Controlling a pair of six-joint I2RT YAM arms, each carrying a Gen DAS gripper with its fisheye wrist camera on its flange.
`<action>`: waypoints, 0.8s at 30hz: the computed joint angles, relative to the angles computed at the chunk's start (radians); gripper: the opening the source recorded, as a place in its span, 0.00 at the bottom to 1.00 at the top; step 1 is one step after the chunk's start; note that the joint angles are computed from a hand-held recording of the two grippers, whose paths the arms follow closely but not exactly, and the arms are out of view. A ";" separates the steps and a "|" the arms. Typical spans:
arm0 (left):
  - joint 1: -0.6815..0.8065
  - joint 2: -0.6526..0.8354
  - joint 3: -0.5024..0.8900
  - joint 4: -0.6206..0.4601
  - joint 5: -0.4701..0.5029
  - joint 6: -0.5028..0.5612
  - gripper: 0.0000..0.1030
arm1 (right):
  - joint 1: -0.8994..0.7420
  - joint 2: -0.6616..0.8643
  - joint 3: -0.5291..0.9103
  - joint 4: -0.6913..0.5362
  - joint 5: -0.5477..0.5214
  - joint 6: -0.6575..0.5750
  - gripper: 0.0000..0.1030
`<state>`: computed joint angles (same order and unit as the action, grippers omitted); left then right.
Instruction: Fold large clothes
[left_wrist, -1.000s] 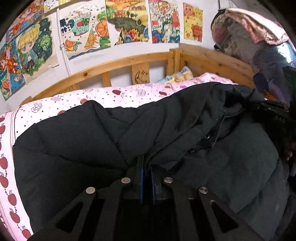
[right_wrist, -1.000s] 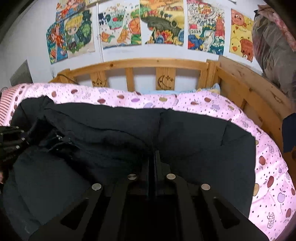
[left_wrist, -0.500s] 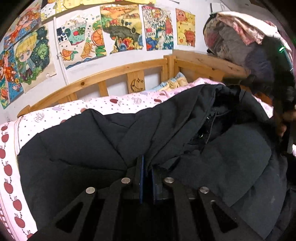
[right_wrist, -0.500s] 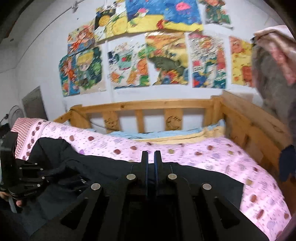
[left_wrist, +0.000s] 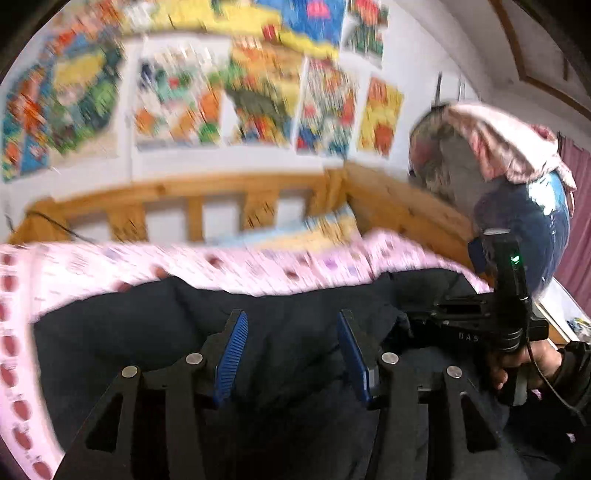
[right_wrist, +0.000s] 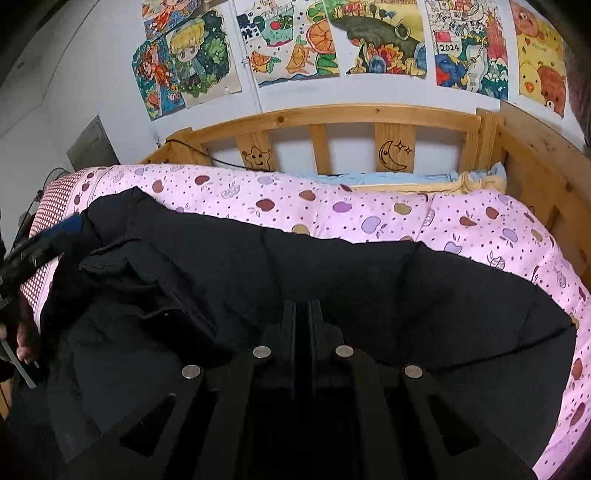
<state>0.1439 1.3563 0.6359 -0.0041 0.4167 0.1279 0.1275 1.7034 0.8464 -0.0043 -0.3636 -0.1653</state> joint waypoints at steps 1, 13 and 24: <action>-0.024 0.059 0.049 -0.054 -0.019 0.019 0.27 | 0.000 0.005 0.005 -0.009 -0.004 -0.003 0.06; -0.140 0.258 0.067 -0.060 -0.259 0.130 0.10 | 0.020 0.145 0.083 -0.147 0.027 -0.046 0.06; -0.094 0.231 0.014 -0.016 -0.194 0.147 0.10 | 0.090 -0.038 0.000 -0.058 -0.078 0.012 0.05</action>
